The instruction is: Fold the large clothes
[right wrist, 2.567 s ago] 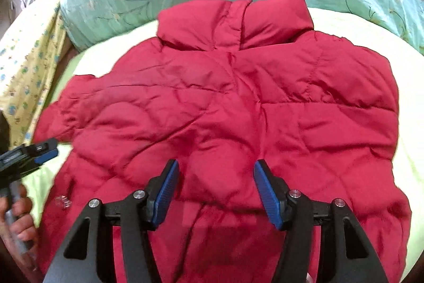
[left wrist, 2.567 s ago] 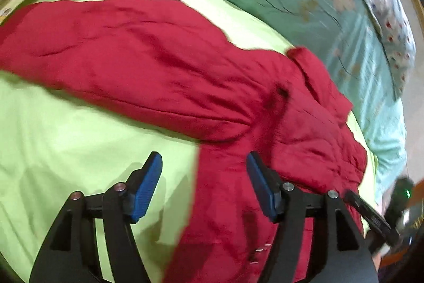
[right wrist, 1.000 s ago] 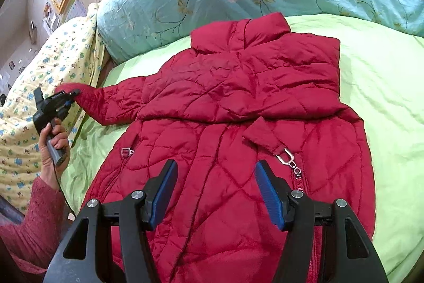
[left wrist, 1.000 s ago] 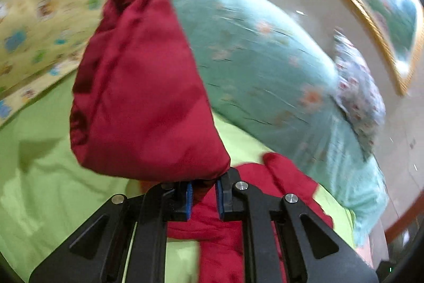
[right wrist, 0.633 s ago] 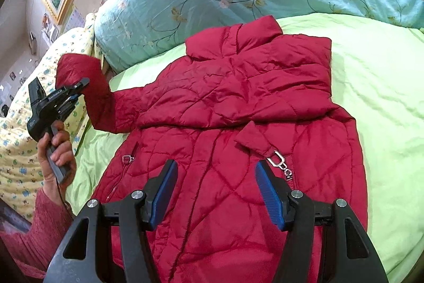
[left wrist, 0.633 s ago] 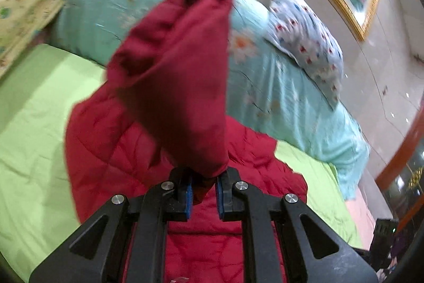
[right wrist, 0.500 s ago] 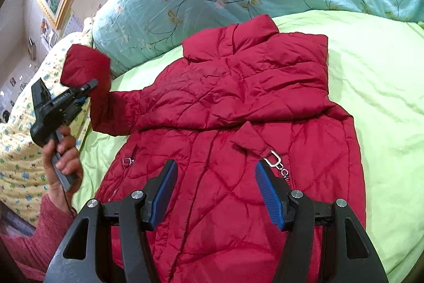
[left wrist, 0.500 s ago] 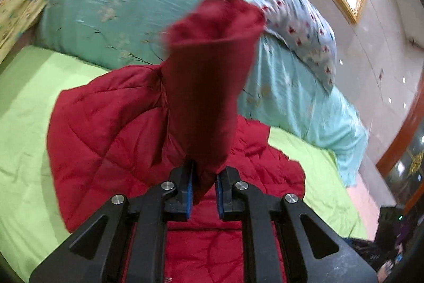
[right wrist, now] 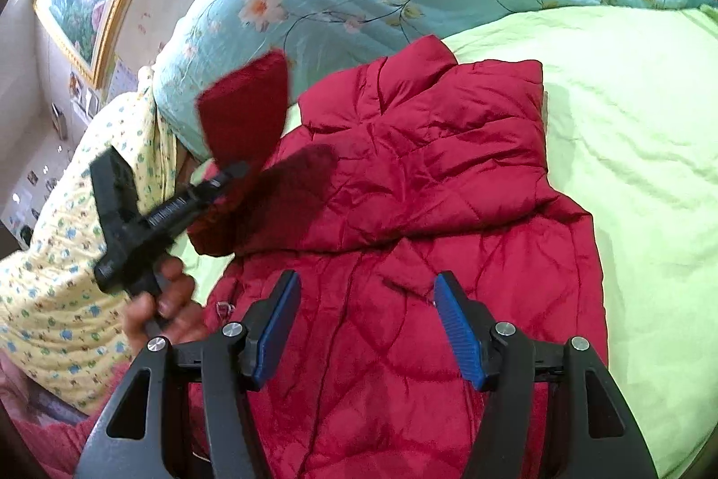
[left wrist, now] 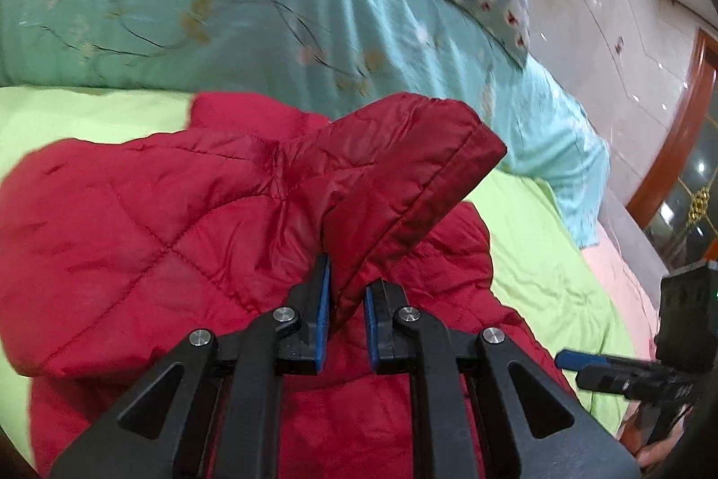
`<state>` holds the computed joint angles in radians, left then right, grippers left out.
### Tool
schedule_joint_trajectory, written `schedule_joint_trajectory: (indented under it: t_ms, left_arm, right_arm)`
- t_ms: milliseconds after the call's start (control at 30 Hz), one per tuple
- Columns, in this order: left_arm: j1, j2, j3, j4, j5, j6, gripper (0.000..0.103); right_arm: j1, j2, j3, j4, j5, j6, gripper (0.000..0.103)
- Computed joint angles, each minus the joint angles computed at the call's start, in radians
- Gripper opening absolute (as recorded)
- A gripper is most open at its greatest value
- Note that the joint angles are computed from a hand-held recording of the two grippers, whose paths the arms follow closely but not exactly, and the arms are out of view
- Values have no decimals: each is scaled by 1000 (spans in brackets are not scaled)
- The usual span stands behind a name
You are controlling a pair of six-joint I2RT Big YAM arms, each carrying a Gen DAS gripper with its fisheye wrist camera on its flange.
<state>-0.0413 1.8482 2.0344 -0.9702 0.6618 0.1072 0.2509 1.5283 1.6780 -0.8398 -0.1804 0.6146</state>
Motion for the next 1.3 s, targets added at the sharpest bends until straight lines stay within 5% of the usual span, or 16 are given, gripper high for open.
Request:
schedule_joint_trajectory:
  t_ms: [267, 433, 733, 833, 867, 900, 1067, 1300]
  left_arm:
    - [-89, -23, -92, 8, -73, 101, 11]
    - [-116, -36, -130, 14, -134, 140, 11]
    - [-113, -25, -114, -6, -135, 149, 11]
    - [-116, -19, -107, -27, -149, 161, 11]
    - [-113, -18, -105, -37, -145, 163, 12]
    - [-102, -16, -97, -61, -117, 167, 14]
    - [-45, -35, -91, -130, -17, 180, 20]
    - [46, 0, 19, -99, -64, 96, 20]
  right_arm:
    - [-84, 56, 29, 90, -125, 89, 64]
    - [-132, 114, 57, 177, -194, 176, 73]
    - [-140, 277, 203, 159, -278, 237, 73]
    - [-134, 308, 229, 157, -291, 241, 50]
    - [-134, 311, 235, 143, -282, 230, 31]
    - [-131, 316, 249, 118, -266, 216, 24]
    - [-125, 296, 241, 114, -223, 185, 13]
    - [-118, 240, 214, 90, -95, 105, 8]
